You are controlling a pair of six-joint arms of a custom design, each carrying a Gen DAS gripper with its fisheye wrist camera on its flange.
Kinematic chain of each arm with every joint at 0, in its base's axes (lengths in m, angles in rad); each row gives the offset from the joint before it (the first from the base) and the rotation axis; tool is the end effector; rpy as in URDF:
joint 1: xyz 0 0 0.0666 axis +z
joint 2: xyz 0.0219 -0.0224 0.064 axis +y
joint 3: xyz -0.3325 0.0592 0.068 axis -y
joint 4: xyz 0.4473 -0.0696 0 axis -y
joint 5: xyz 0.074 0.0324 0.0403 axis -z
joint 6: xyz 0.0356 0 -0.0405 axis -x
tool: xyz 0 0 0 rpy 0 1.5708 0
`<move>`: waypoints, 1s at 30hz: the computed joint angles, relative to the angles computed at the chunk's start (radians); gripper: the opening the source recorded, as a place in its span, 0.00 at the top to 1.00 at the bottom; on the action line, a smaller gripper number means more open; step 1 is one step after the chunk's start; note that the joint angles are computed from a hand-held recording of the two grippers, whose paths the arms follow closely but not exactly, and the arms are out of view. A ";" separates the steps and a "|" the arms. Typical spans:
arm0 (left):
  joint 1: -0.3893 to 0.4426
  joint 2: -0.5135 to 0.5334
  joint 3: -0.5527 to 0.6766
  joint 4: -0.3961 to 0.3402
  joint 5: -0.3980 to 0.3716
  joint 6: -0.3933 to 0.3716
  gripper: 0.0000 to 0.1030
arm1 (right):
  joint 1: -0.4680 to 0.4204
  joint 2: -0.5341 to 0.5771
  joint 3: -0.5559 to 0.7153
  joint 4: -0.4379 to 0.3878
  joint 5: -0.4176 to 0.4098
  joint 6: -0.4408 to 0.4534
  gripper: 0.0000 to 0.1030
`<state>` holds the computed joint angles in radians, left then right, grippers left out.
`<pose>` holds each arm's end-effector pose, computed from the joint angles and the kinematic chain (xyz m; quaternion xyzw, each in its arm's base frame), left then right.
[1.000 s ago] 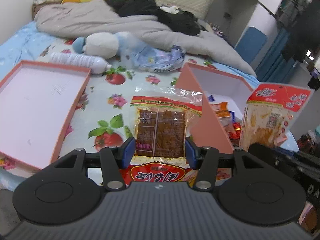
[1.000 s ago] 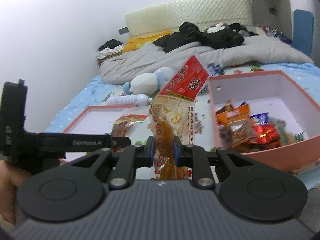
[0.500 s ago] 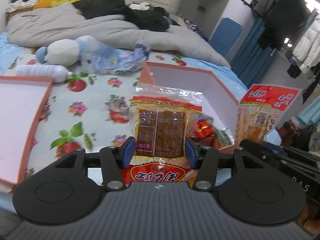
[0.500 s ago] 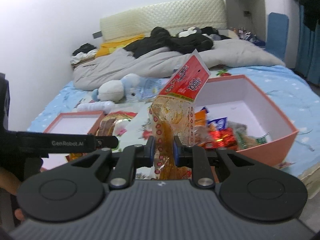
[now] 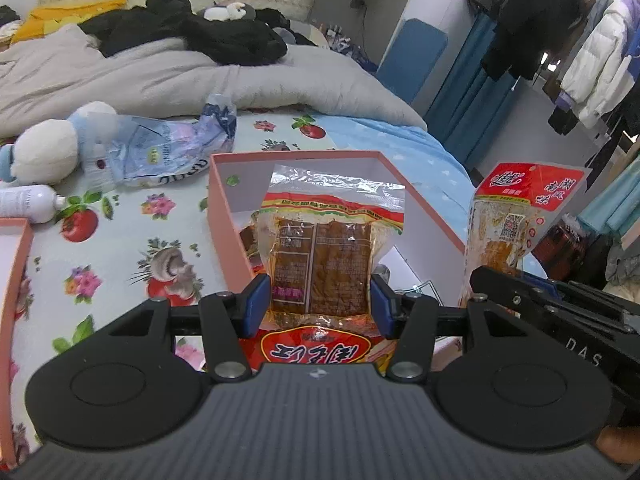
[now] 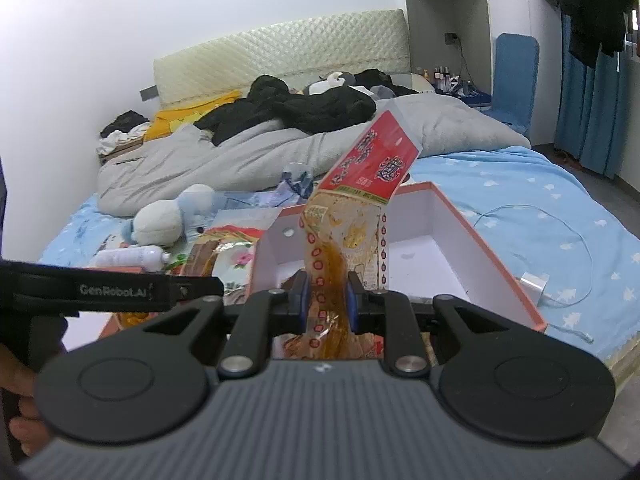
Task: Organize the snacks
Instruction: 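Carry both held packets over the deep pink box, then open both grippers to drop the packets into the deep pink box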
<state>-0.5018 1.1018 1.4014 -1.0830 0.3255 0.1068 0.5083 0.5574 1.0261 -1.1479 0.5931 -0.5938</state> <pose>0.3764 -0.2200 0.5138 0.2398 0.8814 -0.2562 0.3163 0.2328 0.1065 0.5011 0.1628 0.8567 -0.0087 0.4894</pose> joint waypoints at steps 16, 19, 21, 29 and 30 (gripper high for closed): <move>-0.064 0.360 0.273 0.003 -0.057 -0.010 0.43 | -0.357 0.114 -0.052 0.156 -0.271 0.151 0.77; -0.073 0.404 0.304 0.011 -0.064 -0.006 0.43 | -0.389 0.135 -0.062 0.173 -0.307 0.158 0.77; -0.075 0.428 0.315 0.020 -0.067 -0.002 0.41 | -0.404 0.147 -0.073 0.185 -0.333 0.157 0.77; -0.076 0.467 0.334 0.007 -0.086 -0.015 0.24 | -0.450 0.172 -0.087 0.195 -0.365 0.153 0.45; -0.076 0.462 0.330 0.014 -0.086 -0.015 0.24 | -0.451 0.167 -0.089 0.190 -0.357 0.144 0.45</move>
